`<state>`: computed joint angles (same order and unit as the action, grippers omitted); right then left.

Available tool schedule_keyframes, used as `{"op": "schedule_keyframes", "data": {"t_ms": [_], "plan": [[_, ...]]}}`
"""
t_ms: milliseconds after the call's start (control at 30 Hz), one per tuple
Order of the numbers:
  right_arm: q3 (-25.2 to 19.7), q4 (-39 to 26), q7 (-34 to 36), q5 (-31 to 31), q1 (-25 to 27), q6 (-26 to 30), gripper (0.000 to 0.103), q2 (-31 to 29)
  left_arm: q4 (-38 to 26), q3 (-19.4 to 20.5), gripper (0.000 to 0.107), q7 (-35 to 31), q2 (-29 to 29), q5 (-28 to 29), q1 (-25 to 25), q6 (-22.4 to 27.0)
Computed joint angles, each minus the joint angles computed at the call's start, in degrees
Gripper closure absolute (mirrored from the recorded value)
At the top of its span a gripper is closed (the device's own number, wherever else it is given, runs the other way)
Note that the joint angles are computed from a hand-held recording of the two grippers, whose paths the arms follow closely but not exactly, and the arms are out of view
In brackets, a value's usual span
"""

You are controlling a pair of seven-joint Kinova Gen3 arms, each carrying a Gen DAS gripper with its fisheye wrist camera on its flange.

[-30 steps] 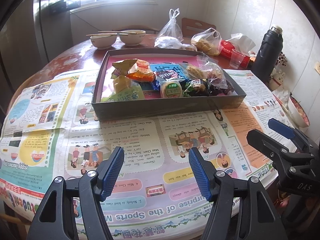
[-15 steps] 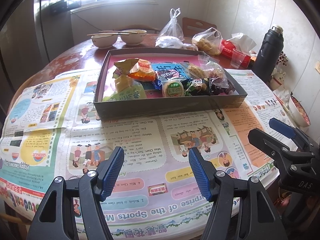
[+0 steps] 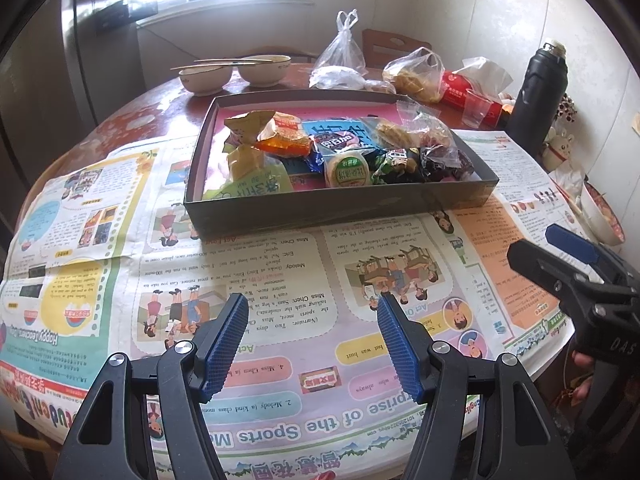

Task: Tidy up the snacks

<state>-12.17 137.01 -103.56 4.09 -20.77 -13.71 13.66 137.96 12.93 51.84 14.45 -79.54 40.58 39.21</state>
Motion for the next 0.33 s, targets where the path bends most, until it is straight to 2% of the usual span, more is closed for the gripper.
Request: {"op": "schedule_keyframes", "data": {"t_ms": [233,333], "plan": [[1.93,-0.86,0.86,-0.84,0.93,0.26,0.003,0.48,1.14,-0.46,0.039,2.50,-0.39,-1.76,-0.90,-0.16],[1.75,-2.10,0.45,-0.12,3.12,1.27,0.003,1.29,1.25,-0.78,0.039,0.31,-0.87,1.30,-2.02,2.58]]}}
